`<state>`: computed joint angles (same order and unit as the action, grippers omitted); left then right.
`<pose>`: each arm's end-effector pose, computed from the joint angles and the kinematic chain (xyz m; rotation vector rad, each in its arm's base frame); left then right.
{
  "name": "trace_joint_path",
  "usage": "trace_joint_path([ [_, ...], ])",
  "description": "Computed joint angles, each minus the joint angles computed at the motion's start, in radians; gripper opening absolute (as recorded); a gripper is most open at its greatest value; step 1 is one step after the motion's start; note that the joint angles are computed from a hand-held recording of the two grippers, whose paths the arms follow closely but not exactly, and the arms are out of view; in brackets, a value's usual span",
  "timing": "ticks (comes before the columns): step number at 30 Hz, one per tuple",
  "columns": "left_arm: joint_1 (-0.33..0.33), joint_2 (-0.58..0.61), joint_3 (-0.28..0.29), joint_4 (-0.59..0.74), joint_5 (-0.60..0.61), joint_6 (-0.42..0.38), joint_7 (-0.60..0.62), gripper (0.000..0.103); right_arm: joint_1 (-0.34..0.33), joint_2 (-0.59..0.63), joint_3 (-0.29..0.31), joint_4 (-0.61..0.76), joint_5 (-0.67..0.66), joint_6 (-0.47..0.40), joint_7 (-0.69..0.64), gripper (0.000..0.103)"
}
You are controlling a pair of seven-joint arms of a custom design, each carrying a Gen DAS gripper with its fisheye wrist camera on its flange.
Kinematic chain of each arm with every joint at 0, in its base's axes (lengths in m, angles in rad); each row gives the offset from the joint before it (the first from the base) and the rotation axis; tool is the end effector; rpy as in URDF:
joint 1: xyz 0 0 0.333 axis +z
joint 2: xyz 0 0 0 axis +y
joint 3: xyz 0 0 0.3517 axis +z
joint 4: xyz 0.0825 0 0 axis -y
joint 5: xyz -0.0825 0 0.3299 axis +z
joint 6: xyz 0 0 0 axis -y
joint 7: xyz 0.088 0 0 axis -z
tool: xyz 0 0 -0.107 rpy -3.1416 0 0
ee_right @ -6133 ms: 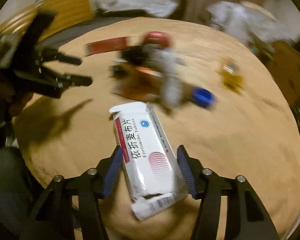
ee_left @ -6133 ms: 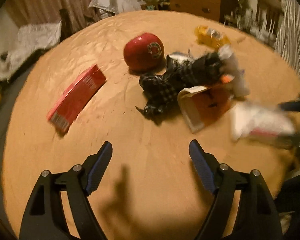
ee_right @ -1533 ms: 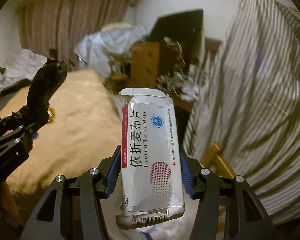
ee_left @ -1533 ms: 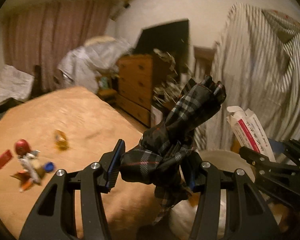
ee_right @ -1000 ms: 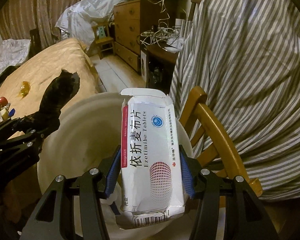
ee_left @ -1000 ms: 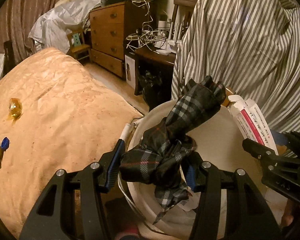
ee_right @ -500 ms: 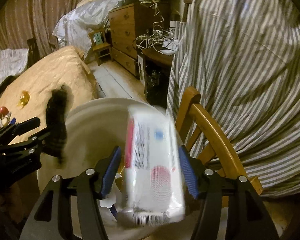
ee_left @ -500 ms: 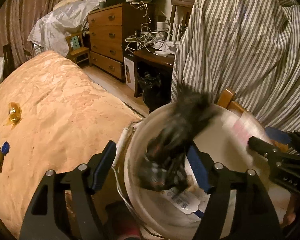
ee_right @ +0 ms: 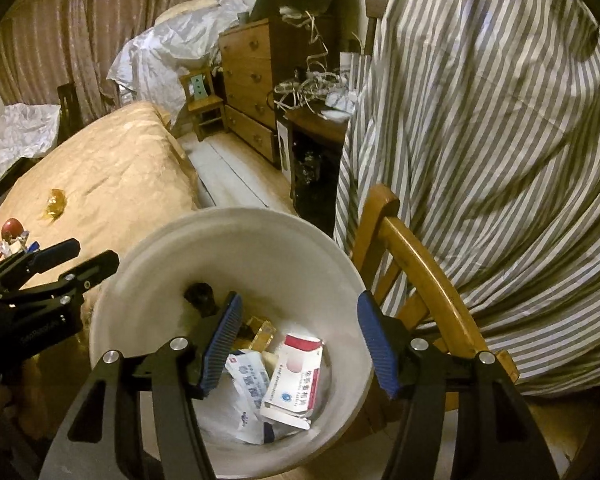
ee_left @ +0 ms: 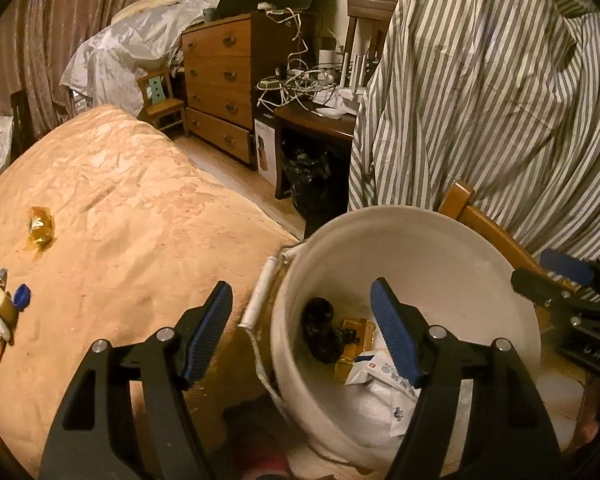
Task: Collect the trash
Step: 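Move both open tools back toward the trash on the bed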
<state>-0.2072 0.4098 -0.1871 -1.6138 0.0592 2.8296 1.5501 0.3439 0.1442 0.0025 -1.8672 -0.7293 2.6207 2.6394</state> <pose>0.6414 -0.2417 0.5459 -1.4401 2.1145 -0.9407 0.5560 0.2169 0.5604 -1.5915 1.9315 -0.7668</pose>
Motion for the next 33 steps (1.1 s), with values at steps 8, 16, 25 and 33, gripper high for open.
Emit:
trace_joint_path([
  [8,0.133,-0.105,-0.048,-0.158,-0.094,0.112,0.15,0.071,0.068,0.037,0.024,0.098,-0.131,0.063,0.044,0.077],
  [16,0.252,-0.152,0.034,-0.258,-0.161,0.137,0.215,0.071,0.153,0.219,0.052,0.318,0.029,0.126,-0.159,0.085],
  [25,0.398,-0.113,0.132,-0.23,-0.102,0.11,0.208,0.071,0.234,0.408,0.08,0.541,0.257,0.071,-0.374,0.085],
  [33,0.6,-0.013,-0.001,-0.063,-0.266,-0.031,0.521,0.071,0.278,0.529,0.073,0.691,0.426,0.011,-0.53,0.085],
])
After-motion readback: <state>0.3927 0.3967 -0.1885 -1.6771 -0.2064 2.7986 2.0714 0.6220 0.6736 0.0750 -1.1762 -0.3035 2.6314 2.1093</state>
